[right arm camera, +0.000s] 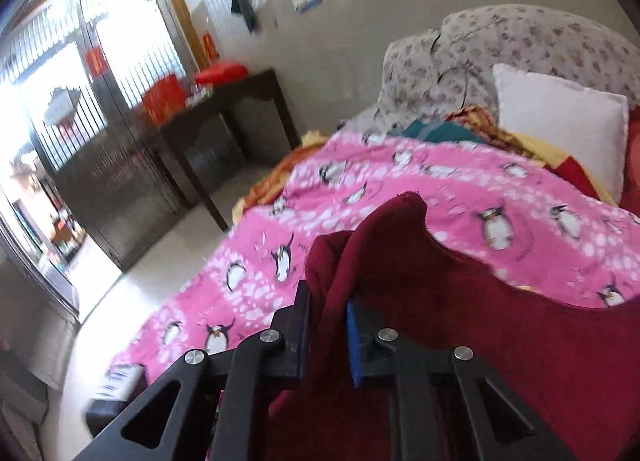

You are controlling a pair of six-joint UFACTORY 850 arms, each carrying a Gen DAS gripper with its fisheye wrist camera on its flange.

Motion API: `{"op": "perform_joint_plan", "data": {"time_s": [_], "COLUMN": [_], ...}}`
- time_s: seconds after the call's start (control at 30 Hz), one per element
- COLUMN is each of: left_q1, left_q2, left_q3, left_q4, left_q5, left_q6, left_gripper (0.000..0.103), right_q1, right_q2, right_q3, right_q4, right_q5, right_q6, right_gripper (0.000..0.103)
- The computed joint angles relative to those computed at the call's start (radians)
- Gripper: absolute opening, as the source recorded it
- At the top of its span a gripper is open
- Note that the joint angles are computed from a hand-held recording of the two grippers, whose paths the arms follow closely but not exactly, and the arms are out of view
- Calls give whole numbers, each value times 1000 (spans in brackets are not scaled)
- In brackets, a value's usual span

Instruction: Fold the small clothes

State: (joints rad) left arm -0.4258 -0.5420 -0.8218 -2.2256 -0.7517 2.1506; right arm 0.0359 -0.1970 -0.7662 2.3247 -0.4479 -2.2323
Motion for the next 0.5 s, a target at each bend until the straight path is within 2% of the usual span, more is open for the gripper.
{"op": "perform_joint_plan", "data": {"time_s": [0.07, 0.17, 0.3, 0.33, 0.4, 0.5], "left_q1": [-46, -143, -255, -284, -331, -366], "left_q2": [39, 116, 123, 111, 66, 18], "left_q3": [18, 55, 14, -3, -49, -111], "left_q4": [14, -74, -69, -101, -130, -16], "left_q5": [8, 28, 59, 84, 131, 242], "left_q6": [27, 160, 157, 180, 183, 44], "left_gripper": [41, 41, 41, 41, 49, 51], "right_q1": [-48, -127, -307, -342, -391, -445], "right_q2": [78, 179, 270, 268, 216, 65], "right_q3": [60, 136, 225, 233, 227, 180], "right_q4": [-15, -25, -67, -52, -2, -62], "right_q5": [-34, -58, -97, -81, -39, -17], "right_q6": [-4, -29, -2, -20, -56, 46], "right_gripper": [14, 14, 14, 14, 14, 17]}}
